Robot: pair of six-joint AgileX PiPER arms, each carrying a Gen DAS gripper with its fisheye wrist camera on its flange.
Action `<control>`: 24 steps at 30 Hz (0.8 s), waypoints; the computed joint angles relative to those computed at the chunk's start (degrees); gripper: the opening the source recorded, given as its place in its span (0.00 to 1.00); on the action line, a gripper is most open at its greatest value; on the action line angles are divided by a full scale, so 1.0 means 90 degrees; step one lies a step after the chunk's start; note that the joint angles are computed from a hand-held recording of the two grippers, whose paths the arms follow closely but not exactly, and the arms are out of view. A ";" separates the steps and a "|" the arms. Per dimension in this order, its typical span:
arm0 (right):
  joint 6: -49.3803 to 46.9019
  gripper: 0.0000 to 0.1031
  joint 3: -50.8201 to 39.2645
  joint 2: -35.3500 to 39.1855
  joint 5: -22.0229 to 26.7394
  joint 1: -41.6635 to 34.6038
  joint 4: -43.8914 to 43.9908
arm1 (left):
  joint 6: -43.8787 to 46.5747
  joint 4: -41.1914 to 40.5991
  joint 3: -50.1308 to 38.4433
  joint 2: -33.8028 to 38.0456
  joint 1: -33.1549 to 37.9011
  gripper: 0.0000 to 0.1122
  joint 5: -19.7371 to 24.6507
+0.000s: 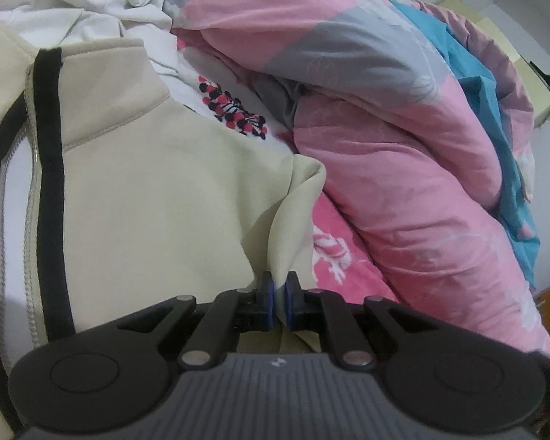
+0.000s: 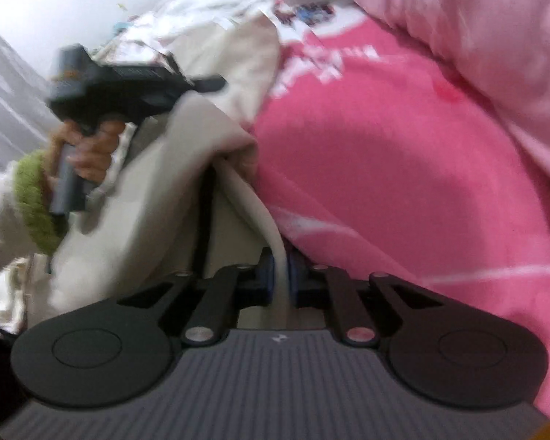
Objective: Fold clothes
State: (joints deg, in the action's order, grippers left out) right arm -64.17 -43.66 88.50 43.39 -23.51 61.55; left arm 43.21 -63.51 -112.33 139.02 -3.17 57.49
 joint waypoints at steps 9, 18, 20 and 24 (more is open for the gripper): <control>-0.1546 0.27 -0.0987 0.1104 0.0157 0.0130 0.0866 | -0.0104 -0.0203 0.0025 0.0100 0.0101 0.08 0.0098; -0.2190 0.27 -0.1016 0.1628 0.0827 0.0025 0.1730 | -0.0229 -0.0294 0.0015 0.0179 0.0194 0.08 0.0247; -0.2198 0.28 -0.1065 0.1861 0.0961 0.0076 0.2022 | -0.0341 -0.0274 -0.0055 0.0229 0.0204 0.10 0.0276; -0.2500 0.11 -0.0705 0.1474 0.0342 0.0407 0.2320 | -0.0469 -0.0246 -0.0120 0.0249 0.0204 0.13 0.0307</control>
State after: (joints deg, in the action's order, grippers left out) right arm -86.67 -50.01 101.76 46.47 -19.85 82.43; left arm 38.99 -65.73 -113.41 141.26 -1.34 60.25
